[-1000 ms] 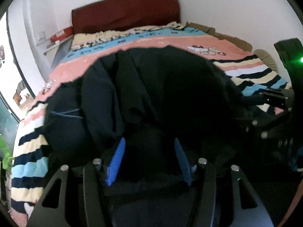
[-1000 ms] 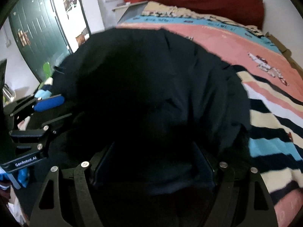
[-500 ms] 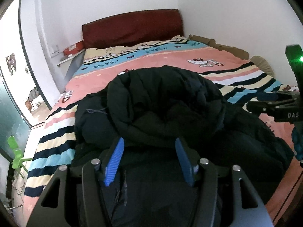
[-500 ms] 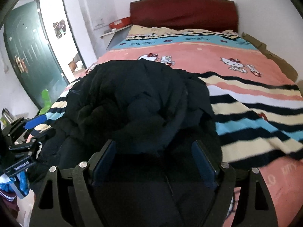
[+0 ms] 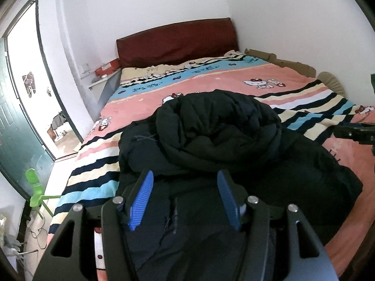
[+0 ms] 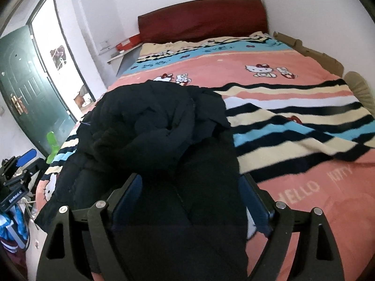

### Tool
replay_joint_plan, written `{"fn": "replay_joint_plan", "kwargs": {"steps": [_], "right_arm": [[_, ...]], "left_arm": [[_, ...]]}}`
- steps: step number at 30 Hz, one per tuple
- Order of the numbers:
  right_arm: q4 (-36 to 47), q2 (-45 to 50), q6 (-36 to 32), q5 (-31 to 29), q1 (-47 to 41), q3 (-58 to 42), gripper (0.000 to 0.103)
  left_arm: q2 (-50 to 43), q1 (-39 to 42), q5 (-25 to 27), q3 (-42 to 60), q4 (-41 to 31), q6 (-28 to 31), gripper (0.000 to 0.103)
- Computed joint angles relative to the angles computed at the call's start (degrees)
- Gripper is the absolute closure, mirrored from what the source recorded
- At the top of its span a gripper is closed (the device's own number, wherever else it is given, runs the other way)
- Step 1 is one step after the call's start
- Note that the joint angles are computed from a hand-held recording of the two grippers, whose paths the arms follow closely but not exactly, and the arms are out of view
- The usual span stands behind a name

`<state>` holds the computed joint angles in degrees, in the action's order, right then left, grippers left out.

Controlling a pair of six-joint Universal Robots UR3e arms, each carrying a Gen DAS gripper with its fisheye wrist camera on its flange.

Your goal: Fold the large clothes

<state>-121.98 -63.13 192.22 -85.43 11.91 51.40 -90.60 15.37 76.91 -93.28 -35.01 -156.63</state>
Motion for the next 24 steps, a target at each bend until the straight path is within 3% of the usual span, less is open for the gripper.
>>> {"fn": "replay_joint_plan", "kwargs": {"steps": [14, 24], "right_arm": [[-3.3, -10.9, -0.5, 0.6, -3.0, 19.5, 0.016], [-4.2, -13.6, -0.6, 1.5, -4.1, 25.7, 0.014]], "left_arm": [[2.8, 4.5, -1.4, -6.1, 0.5, 0.7, 0.047], [3.9, 7.7, -1.5, -9.5, 1.2, 1.4, 0.039]]}}
